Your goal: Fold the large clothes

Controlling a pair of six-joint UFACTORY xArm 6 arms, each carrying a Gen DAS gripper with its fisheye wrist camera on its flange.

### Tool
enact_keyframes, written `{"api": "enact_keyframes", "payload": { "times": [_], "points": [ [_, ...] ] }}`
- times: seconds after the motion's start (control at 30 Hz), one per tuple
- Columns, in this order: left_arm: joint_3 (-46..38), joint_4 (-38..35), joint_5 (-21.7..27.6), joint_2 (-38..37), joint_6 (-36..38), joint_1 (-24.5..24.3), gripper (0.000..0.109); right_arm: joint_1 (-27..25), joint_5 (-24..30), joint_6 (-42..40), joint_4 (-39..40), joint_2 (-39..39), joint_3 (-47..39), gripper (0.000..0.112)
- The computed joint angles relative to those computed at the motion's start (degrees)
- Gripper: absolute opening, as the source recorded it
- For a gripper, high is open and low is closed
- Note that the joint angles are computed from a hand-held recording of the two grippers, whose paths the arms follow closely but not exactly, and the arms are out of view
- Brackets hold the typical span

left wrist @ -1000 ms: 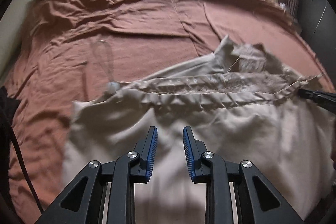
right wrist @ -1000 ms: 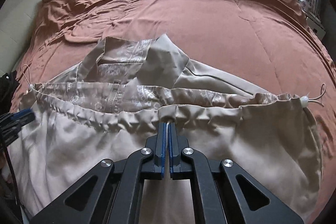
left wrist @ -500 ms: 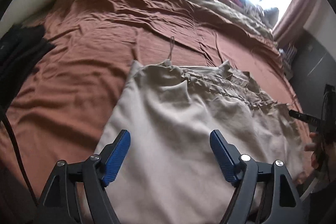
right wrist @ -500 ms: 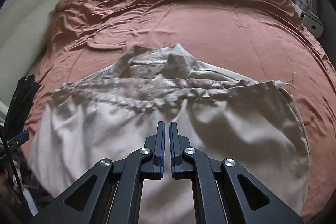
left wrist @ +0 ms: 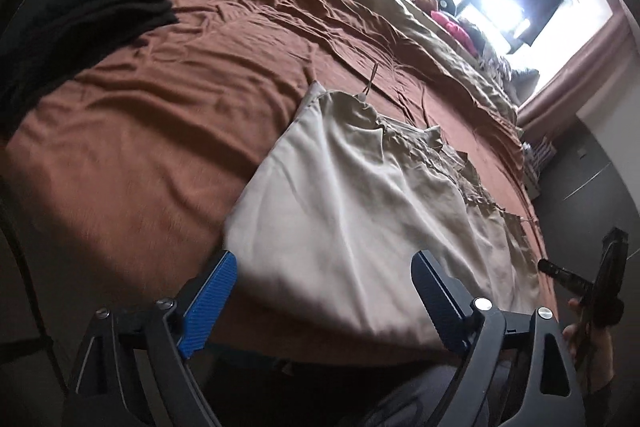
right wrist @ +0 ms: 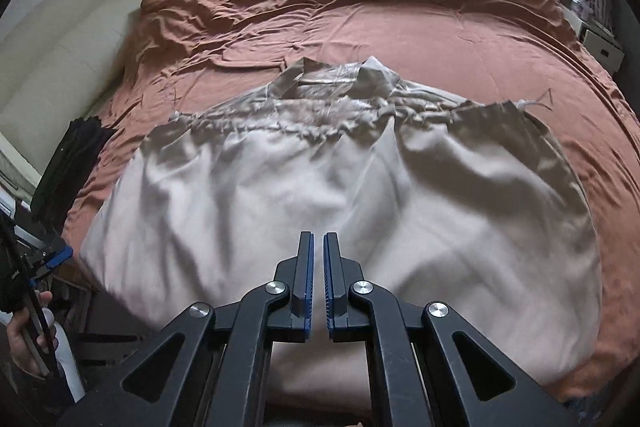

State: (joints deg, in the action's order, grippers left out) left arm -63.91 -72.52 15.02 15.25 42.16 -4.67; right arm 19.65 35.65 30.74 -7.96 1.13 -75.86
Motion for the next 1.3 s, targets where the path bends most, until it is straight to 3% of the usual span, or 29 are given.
{"api": "enact_keyframes", "payload": {
  "times": [0.17,0.23,0.27,0.67,0.9,1.0,1.2,1.3],
  "points": [
    [5.3,-13.5,-0.3,-4.5,11.3,0.3,0.09,2.1,-2.5,6.9,-4.8,-5.9,6.5,0.006],
    [6.8,-17.0,-0.2,-5.7,14.3,0.4,0.09,2.8,-3.0,10.0,-6.9,-8.0,8.7,0.048],
    [7.4,-18.0,0.1,-6.2,15.1,0.6,0.09,2.9,-3.7,10.9,-6.9,-9.1,10.0,0.101],
    [12.4,-30.5,6.1,-10.0,25.8,3.2,0.09,5.6,-2.7,21.8,-14.0,-16.2,17.4,0.103],
    [13.1,-38.8,14.5,-9.4,32.0,6.6,0.09,5.7,-4.3,18.3,-10.4,-15.6,18.5,0.103],
    [11.2,-39.5,17.2,-7.0,31.1,7.3,0.09,5.5,-4.3,17.0,-9.5,-14.2,17.8,0.1],
    [4.7,-35.1,16.3,0.2,24.7,6.3,0.079,5.3,-6.2,14.6,-7.2,-10.8,16.5,0.096],
    [1.5,-29.8,13.9,3.4,19.5,5.4,0.064,5.0,-6.4,13.4,-5.6,-8.7,15.3,0.082]
  ]
}}
